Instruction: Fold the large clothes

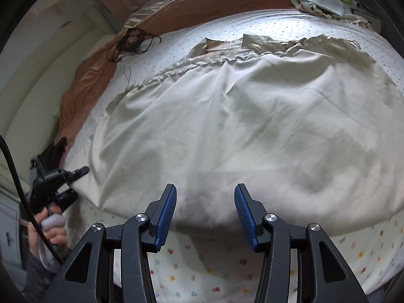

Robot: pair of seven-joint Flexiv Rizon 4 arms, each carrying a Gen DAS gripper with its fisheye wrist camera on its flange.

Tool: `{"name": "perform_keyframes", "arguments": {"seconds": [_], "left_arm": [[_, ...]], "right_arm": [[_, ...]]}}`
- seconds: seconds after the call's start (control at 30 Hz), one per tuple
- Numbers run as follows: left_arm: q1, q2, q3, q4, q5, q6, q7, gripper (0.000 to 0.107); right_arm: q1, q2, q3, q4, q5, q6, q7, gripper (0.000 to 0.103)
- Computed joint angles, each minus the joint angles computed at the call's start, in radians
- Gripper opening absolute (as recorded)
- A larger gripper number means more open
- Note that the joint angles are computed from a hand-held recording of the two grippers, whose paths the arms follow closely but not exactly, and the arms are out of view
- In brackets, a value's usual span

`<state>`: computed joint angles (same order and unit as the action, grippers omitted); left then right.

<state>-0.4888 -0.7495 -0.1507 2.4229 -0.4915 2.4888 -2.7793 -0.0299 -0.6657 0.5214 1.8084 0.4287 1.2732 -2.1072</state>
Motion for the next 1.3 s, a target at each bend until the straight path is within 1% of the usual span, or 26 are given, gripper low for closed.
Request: {"name": "perform_keyframes", "arguments": {"seconds": [0.03,0.07,0.1,0.13,0.17,0.3,0.43,0.5,0.57,0.63,0.73,0.8,0.97,1.2,1.3], "left_arm": [[-0.006,0.002,0.003,0.000,-0.003,0.006,0.003,0.014],[-0.008,0.003,0.006,0.001,0.000,0.020,0.003,0.013],[-0.008,0.004,0.006,0.002,0.005,0.037,0.000,0.012],[-0.006,0.007,0.006,0.004,0.011,0.051,-0.002,0.011],[-0.003,0.010,0.005,0.005,0.017,0.063,-0.003,0.011],[0.019,0.028,0.001,0.007,0.060,0.116,-0.002,0.009],[0.045,0.046,-0.006,-0.009,0.100,0.138,0.014,0.009],[0.068,0.053,-0.011,-0.024,0.135,0.149,0.018,0.009],[0.088,0.064,-0.014,-0.044,0.165,0.149,0.034,0.009],[0.099,0.085,-0.016,-0.072,0.183,0.128,0.070,0.009],[0.109,0.103,-0.022,-0.122,0.207,0.105,0.117,0.008],[0.124,0.113,-0.030,-0.155,0.233,0.086,0.139,0.008],[0.159,0.129,-0.050,-0.254,0.298,0.012,0.197,0.008],[0.200,0.112,-0.092,-0.398,0.382,-0.107,0.248,0.008],[0.218,0.094,-0.120,-0.474,0.422,-0.177,0.265,0.008]], "right_arm": [[-0.008,-0.008,0.013,0.005,0.009,0.009,-0.018,0.048],[0.006,-0.015,0.004,0.013,0.001,0.020,-0.019,0.048],[0.045,-0.018,-0.034,0.025,-0.024,0.037,0.007,0.047],[0.091,-0.025,-0.080,0.038,-0.055,0.060,0.045,0.043],[0.113,-0.033,-0.100,0.041,-0.079,0.077,0.072,0.040],[0.156,-0.053,-0.141,0.035,-0.142,0.136,0.158,0.037],[0.202,-0.087,-0.190,-0.018,-0.211,0.139,0.261,0.037],[0.209,-0.109,-0.197,-0.052,-0.244,0.123,0.300,0.037],[0.192,-0.131,-0.175,-0.093,-0.267,0.096,0.326,0.037],[0.149,-0.162,-0.125,-0.150,-0.279,0.048,0.338,0.037],[0.086,-0.202,-0.055,-0.222,-0.250,-0.021,0.343,0.037],[0.057,-0.210,-0.025,-0.243,-0.215,-0.054,0.337,0.037],[0.019,-0.181,0.004,-0.197,-0.144,-0.070,0.263,0.037],[-0.090,-0.127,0.071,-0.111,0.026,-0.112,0.138,0.037],[-0.136,-0.120,0.089,-0.104,0.102,-0.160,0.084,0.037]]}}
